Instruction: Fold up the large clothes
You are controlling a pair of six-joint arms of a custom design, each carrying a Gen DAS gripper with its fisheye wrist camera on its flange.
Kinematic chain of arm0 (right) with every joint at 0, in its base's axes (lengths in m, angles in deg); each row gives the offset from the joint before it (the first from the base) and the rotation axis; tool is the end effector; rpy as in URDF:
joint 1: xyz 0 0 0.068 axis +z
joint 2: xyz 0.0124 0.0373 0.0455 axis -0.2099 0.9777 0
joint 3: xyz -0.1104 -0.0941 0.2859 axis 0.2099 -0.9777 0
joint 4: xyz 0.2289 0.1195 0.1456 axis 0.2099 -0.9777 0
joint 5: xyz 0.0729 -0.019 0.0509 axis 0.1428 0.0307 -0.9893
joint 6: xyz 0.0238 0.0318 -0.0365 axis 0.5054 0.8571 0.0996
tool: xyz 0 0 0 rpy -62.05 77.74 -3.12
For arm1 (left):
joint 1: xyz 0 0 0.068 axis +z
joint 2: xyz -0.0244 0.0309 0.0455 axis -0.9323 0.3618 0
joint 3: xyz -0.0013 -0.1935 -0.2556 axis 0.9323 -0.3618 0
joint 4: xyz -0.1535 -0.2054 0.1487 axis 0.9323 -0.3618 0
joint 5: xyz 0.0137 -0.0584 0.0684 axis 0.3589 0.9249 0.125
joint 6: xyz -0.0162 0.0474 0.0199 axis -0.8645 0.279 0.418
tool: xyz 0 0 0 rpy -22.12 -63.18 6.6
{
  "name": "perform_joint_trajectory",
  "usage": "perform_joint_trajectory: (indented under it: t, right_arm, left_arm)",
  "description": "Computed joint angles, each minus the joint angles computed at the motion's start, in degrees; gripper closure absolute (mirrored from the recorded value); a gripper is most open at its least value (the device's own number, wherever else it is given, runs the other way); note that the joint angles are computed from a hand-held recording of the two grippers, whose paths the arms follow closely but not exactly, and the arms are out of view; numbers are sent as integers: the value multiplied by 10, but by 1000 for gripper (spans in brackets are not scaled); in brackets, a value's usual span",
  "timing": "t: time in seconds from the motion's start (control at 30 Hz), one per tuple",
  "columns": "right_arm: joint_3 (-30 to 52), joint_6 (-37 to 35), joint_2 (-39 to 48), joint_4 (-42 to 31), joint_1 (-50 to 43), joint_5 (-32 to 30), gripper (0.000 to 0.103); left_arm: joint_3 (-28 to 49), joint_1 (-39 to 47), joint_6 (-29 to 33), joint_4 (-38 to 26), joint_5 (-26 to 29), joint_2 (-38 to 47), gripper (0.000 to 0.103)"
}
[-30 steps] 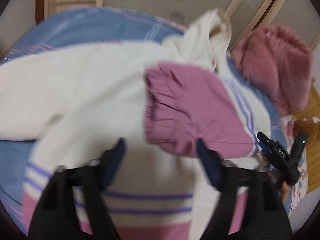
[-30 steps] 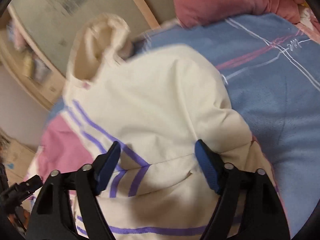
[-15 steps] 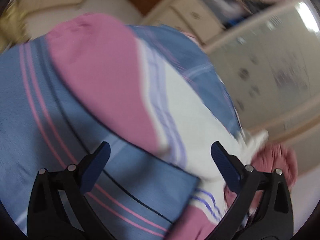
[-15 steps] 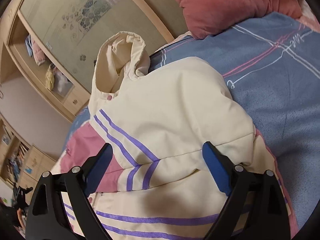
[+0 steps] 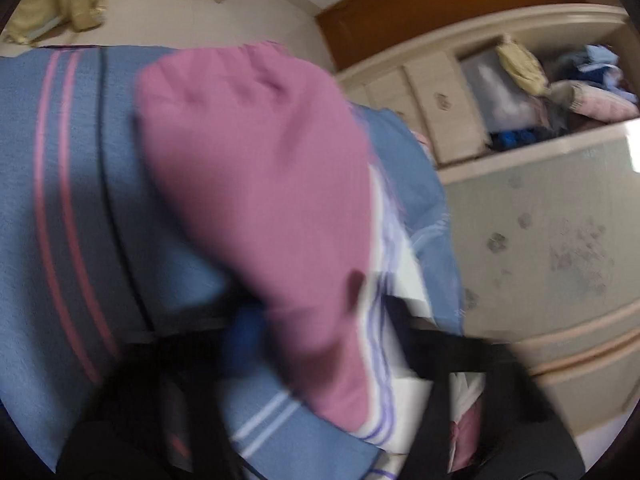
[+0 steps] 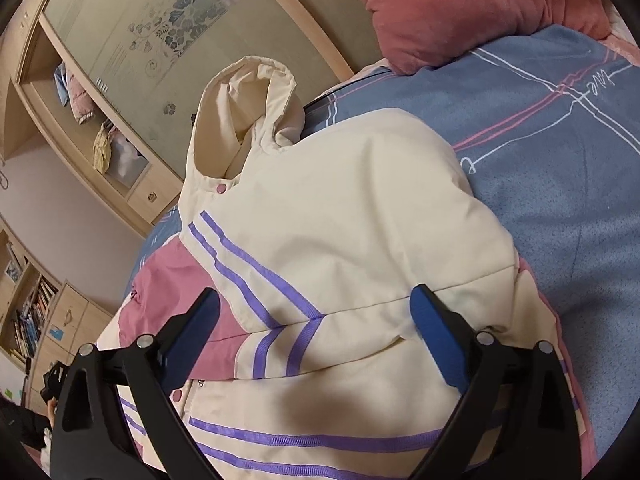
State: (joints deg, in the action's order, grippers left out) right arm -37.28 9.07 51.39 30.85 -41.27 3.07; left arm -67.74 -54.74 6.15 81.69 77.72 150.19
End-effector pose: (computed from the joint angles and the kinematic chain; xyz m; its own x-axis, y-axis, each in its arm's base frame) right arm 0.3438 -0.1635 0.0706 -0.6647 0.4336 -0.6084 0.0068 0.8178 0.5755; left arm 0.2325 0.0502 0.0876 -0.1913 -0.9607 -0.2011 -0.5850 0.2761 -0.7625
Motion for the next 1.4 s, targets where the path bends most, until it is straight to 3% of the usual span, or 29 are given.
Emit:
perform_joint_trajectory:
  t: [0.1,0.17,0.23,0.33,0.47,0.5,0.6,0.67,0.73,0.83,0.93,1.03,1.1,1.13,1.2,1.33,1.37,1.4]
  right_arm:
    - [1,2,2,-1,-3,-9,7]
    - [3,5,4,-2,-6,-17,7]
    - [4,6,4,-3,-8,-21,7]
    - [3,5,3,-5,-8,-23,7]
    - [5,4,4,-9,-11,-30,7]
    - [6,4,5,-11,-11,-32,7]
    - [10,6,7,-15,-17,-47,7]
    - [14,9,12,-19,-24,-65,7]
    - [17,20,16,-19,-31,-84,7]
    - [28,37,25,-29,-45,-112,7]
    - [27,67,28,-16,-62,-145,7]
    - [22,114,23,-1,-92,-180,7]
    - [62,56,24,-132,-101,-205,4]
    - [97,-27,17,-259,-93,-170,4]
    - [112,-127,-3,-361,-74,-105,4]
    - [112,-233,-15,-464,-40,-86,5]
    - [96,-237,-29,-453,-25,-65,10]
    - [83,-238,-40,-441,-14,-47,25]
  left_arm:
    - [-8,-14,-12,10,-18,-30,94]
    - [-3,-60,9,-44,-66,-119,95]
    - [32,-147,38,-137,-135,-218,95]
    - [105,-279,68,-204,-203,-256,94]
    - [270,-480,166,-245,-255,-180,93]
    - [306,-514,186,-250,-248,-152,91]
    - [462,-598,245,-331,-159,-28,86]
    - [540,-633,263,-376,-122,45,74]
    - [574,-647,270,-395,-99,84,32]
    - [584,-666,276,-404,-123,106,21]
    - [582,-658,292,-421,-185,104,12]
    - [581,-640,251,-467,-214,108,12]
    - [551,-629,237,-461,-213,106,12]
    - [553,-624,231,-477,-224,114,12]
    - [524,-619,219,-478,-234,109,12]
    - [506,-604,216,-481,-238,127,12]
    - [498,-600,213,-475,-239,130,12]
    - [494,-594,209,-469,-239,135,12]
